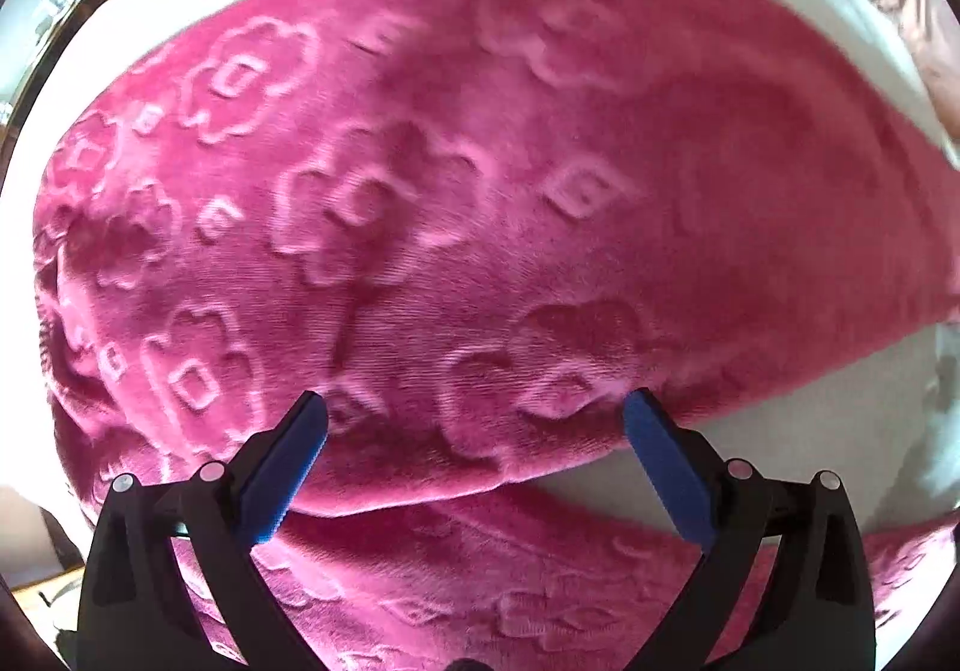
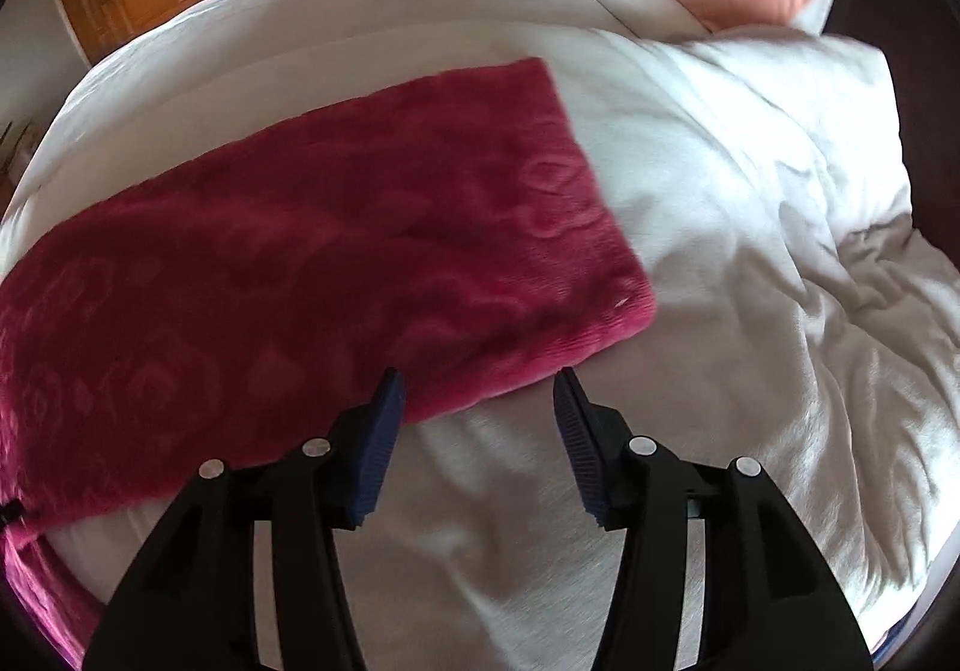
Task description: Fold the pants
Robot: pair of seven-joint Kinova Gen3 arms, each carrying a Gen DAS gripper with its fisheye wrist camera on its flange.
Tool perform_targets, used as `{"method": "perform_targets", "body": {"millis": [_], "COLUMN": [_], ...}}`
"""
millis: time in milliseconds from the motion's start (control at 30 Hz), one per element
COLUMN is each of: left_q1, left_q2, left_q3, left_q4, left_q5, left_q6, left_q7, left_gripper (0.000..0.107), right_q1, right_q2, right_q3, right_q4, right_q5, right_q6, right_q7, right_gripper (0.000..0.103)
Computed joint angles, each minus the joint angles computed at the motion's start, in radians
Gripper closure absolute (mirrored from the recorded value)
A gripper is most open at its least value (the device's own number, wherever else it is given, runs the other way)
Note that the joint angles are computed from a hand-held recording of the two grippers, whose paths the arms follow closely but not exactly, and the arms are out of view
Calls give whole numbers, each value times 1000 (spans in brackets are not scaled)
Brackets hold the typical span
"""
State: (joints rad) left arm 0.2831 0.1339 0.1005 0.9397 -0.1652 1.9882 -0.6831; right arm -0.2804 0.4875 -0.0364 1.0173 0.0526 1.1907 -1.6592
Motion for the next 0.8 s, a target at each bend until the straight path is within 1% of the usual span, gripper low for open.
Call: {"method": "perform_targets", "body": {"millis": [100, 200, 267, 300, 367, 400, 433, 500, 567, 633, 667, 733, 800], "left_q1": [-26, -72, -122, -159, -213, -234, -273, -313, -346, -369, -379, -392, -407], "left_q2": [-55, -116, -162, -193, -228, -247, -278, -307, -362, -404, -410, -441, -476], "left_q3": [-13, -24, -42, -63, -82, -98, -123, -138, -156, -170, -166, -164, -129], "left_q4": [17, 45, 78, 104, 131, 145, 164, 182, 244, 294, 313, 349, 412], "left_q5": [-10, -39, -57, -68, -75, -77, -77, -70, -70, -54, -44, -28, -3], "left_q6": [4, 21, 35, 44, 52, 53, 55, 48, 40, 40, 27, 29, 8], "left_q7": [0, -24, -54, -79, -109, -121, -145, -179, -224, -262, -270, -299, -292], "left_gripper": [9, 9, 9, 9, 9, 9, 9, 9, 9, 9, 9, 9, 9], "right_q1": [-15, -61, -65, -71, -80, -86, -98, -97, -101, -91, -92, -95, -101], "right_q2": [-17, -40, -43, -53, -71, -87, -102, -115, -138, -154, -167, -205, -234], "right_q3": [-9, -12, -17, -21, -34, -37, -42, -49, -60, -71, -75, -71, -59], "right_q4": [15, 16, 3, 7, 17, 32, 51, 78, 114, 145, 164, 217, 249], "right_q5": [-5, 7, -1, -6, -27, -27, -22, -30, -49, -78, -82, -63, -27], "right_q6": [-5, 10, 28, 40, 66, 71, 73, 74, 84, 97, 101, 104, 119], "right_q7": [-6, -47, -56, -65, -76, -77, -78, -65, -68, -46, -37, -28, -55], "right_gripper": [50, 50, 50, 49, 49, 49, 49, 47, 44, 44, 44, 44, 44]}}
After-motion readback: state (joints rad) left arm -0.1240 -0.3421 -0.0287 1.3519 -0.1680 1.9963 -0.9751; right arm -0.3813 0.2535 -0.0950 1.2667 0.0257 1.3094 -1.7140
